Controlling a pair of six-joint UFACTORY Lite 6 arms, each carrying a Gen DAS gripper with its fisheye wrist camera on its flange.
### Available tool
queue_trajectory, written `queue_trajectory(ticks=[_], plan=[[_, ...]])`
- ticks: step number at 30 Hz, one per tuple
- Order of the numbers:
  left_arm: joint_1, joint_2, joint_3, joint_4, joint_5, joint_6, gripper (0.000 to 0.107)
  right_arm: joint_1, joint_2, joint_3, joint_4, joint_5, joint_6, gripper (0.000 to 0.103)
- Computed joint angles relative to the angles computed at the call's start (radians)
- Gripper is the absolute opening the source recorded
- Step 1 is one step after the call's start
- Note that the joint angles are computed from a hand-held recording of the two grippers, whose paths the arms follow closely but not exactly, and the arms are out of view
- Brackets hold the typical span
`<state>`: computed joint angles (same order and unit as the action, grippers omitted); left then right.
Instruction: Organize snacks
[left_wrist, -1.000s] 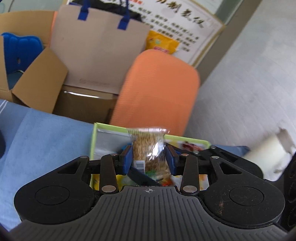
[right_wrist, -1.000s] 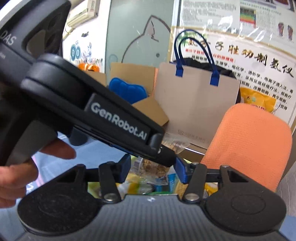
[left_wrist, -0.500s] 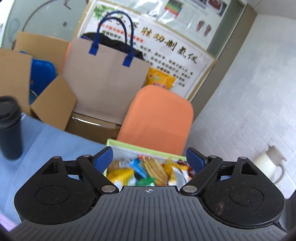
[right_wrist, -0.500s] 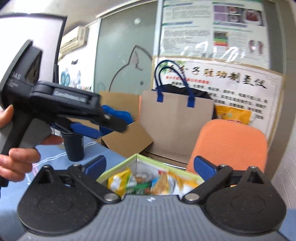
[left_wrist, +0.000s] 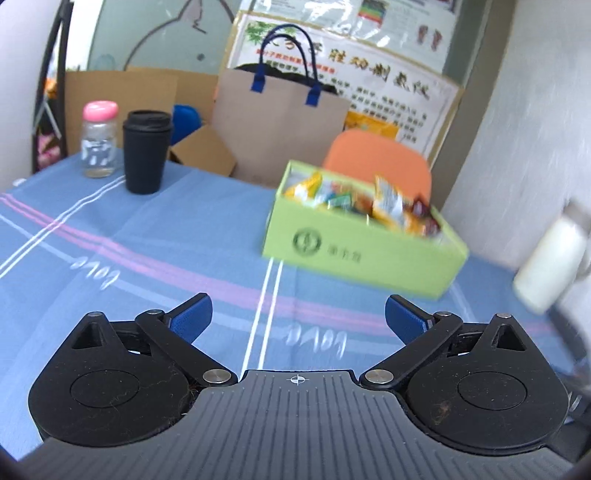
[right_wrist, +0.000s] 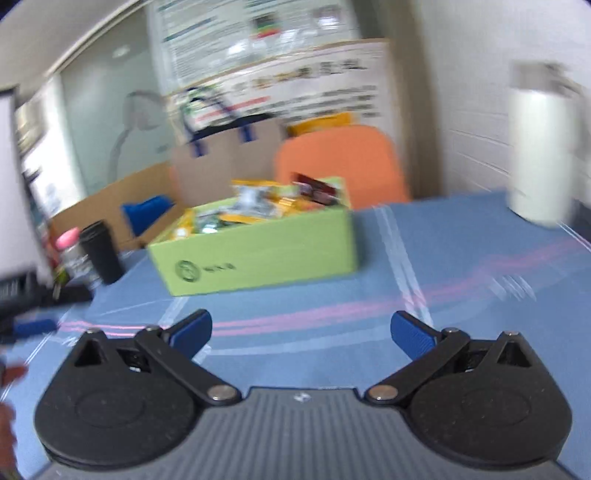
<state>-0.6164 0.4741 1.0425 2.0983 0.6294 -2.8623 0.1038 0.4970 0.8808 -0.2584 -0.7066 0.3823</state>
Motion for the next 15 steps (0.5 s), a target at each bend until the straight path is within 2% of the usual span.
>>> queue_trajectory(ticks=[2, 4, 6, 9, 12, 15], plan=[[-0.057, 0.002, -0.032, -0.033, 0.021, 0.027, 0.090, 0.034, -0.043, -0.102, 0.161, -0.020, -0.072, 0.103], [-0.117, 0.002, -0.056, -0.063, 0.051, 0.046, 0.089, 0.063, -0.069, -0.139, 0.246, 0.028, -0.148, 0.103], [-0.184, 0.004, -0.066, -0.137, 0.093, 0.088, 0.089, 0.081, -0.119, -0.225, 0.311, -0.004, -0.195, 0.103], [-0.262, -0.009, -0.096, -0.184, 0.135, 0.087, 0.090, 0.094, -0.217, -0.370, 0.333, -0.078, -0.198, 0.103], [-0.340, -0.016, -0.112, -0.260, 0.197, 0.124, 0.090, 0.115, -0.297, -0.467, 0.357, -0.111, -0.216, 0.103], [-0.388, -0.037, -0.148, -0.271, 0.220, 0.101, 0.089, 0.125, -0.367, -0.552, 0.351, -0.131, -0.203, 0.102]])
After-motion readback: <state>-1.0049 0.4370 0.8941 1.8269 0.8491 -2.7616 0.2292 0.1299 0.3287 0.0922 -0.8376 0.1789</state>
